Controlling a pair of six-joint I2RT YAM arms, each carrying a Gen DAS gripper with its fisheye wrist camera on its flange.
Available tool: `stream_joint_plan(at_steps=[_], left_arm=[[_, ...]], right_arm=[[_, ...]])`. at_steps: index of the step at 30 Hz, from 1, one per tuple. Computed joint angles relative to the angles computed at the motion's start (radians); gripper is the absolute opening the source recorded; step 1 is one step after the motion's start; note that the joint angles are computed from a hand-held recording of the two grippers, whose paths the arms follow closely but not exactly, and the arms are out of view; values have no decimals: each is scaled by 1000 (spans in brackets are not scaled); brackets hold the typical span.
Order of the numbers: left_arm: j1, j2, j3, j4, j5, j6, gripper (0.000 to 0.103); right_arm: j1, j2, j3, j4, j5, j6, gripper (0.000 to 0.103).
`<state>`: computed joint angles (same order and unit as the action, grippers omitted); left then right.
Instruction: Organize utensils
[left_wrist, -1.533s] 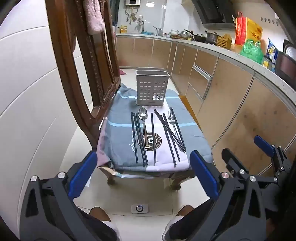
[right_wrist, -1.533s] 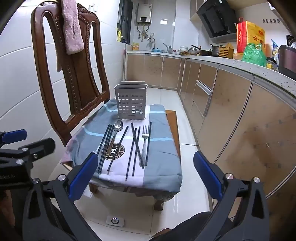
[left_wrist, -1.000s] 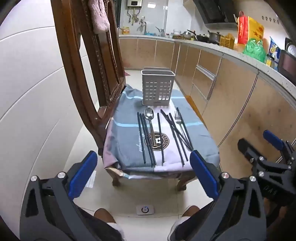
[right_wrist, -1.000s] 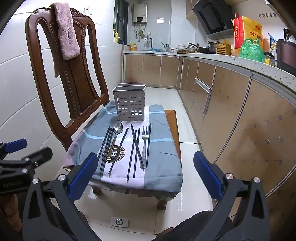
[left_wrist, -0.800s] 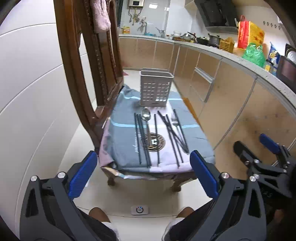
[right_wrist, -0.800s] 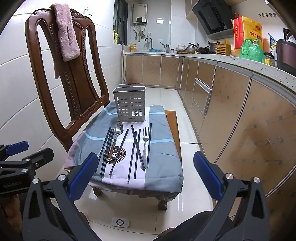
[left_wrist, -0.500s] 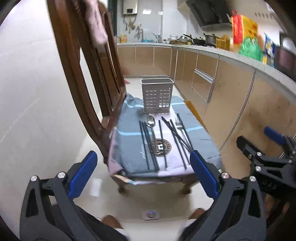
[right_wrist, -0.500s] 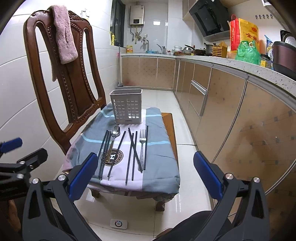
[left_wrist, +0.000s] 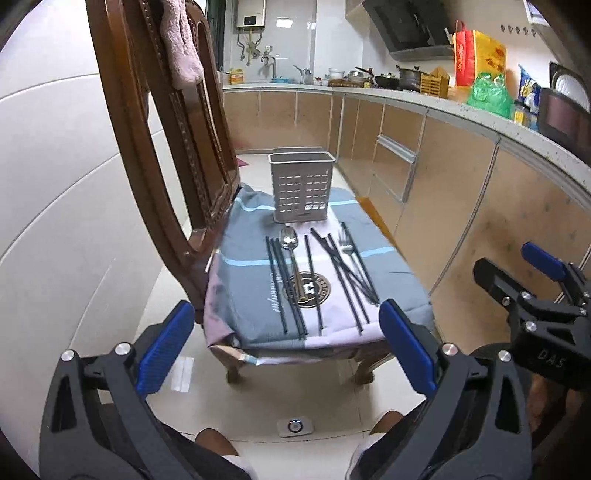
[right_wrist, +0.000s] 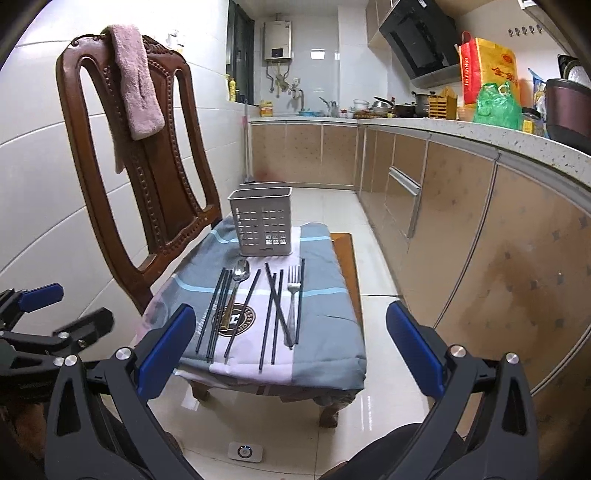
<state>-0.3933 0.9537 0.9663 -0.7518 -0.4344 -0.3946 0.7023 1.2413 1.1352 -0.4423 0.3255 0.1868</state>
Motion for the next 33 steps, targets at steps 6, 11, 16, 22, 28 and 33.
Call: stream_joint_plan(at_steps=[6, 11, 16, 22, 28, 33], left_arm=[[26, -1, -7, 6, 38, -14, 99], [58, -4, -12, 16, 83, -19, 99], [53, 1, -15, 17, 71, -18, 99], [57, 4, -19, 24, 79, -10, 99], [47, 16, -22, 27, 73, -13, 99], [57, 19, -25, 33, 82, -10, 99]], right_arm=[[5, -4, -16, 11, -2, -6, 101], [-14, -12, -30, 20, -36, 5, 101], [-36, -9, -37, 26, -80, 13, 101], [-32, -8, -48, 41, -88, 7, 101], [-40, -3, -51, 43, -103, 11, 101], [-46, 2, -54, 48, -112, 10, 101]])
